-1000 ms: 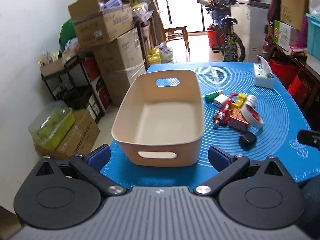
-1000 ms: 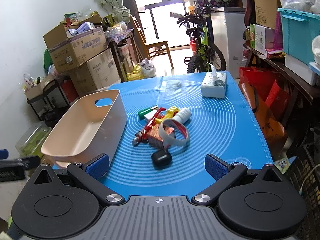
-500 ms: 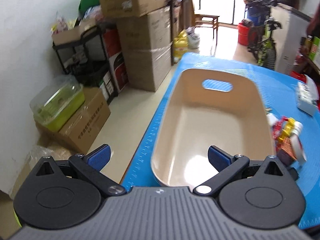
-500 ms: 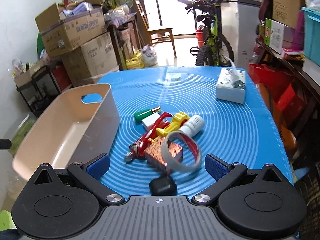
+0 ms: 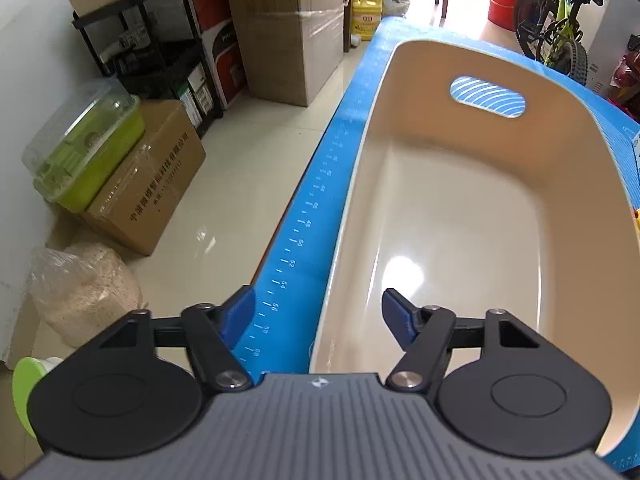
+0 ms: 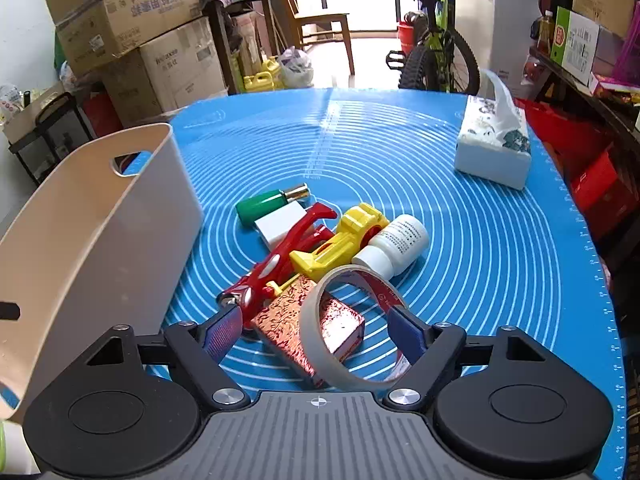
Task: Organize rigid objects
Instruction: 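Clamp the beige basket rim with the left gripper while the right gripper grasps the tape roll, then carry the tape roll into the basket with the right gripper and release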
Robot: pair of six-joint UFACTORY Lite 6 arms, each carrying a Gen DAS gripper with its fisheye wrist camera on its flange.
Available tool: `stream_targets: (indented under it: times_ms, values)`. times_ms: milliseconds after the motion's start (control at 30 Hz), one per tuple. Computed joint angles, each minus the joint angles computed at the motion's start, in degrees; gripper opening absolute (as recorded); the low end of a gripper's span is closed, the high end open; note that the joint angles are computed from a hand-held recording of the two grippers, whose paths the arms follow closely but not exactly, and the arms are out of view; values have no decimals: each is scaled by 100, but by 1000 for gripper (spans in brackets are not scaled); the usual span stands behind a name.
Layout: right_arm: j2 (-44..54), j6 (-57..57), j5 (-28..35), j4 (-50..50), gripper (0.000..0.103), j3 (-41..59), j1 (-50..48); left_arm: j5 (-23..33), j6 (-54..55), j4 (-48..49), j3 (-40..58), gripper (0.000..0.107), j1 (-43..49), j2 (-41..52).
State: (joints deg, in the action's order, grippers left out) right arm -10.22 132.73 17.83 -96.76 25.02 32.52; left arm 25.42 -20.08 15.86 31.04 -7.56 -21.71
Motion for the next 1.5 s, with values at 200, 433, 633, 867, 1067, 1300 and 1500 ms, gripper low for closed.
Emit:
stream_targets:
  times_ms: [200,433,633,867,1067,1300,1500]
  values:
    - [646,487,-97,-737,71,346,-162,-90,320,-309,30,34,158,396]
    - [913,313,-66,-666,51,553,-93,-155,1039,-1093,62,11,225,419]
    - [987,283,-111,-606,25,641,-167,-197,802,-897,88,11,146,482]
    - [610,-241,60,71,23,566,-30,-196,802,-887,68,11,150,459]
    - [139,-852,831,720,23,610,597,-171,855,-921,94,11,187,474]
    - [-164,-938,1810,621,23,1058,1416,-217,976,-939,53,10,224,444]
    - [132,-405,1795,-293,23,1739,1671,-246,660,-682,25,10,78,459]
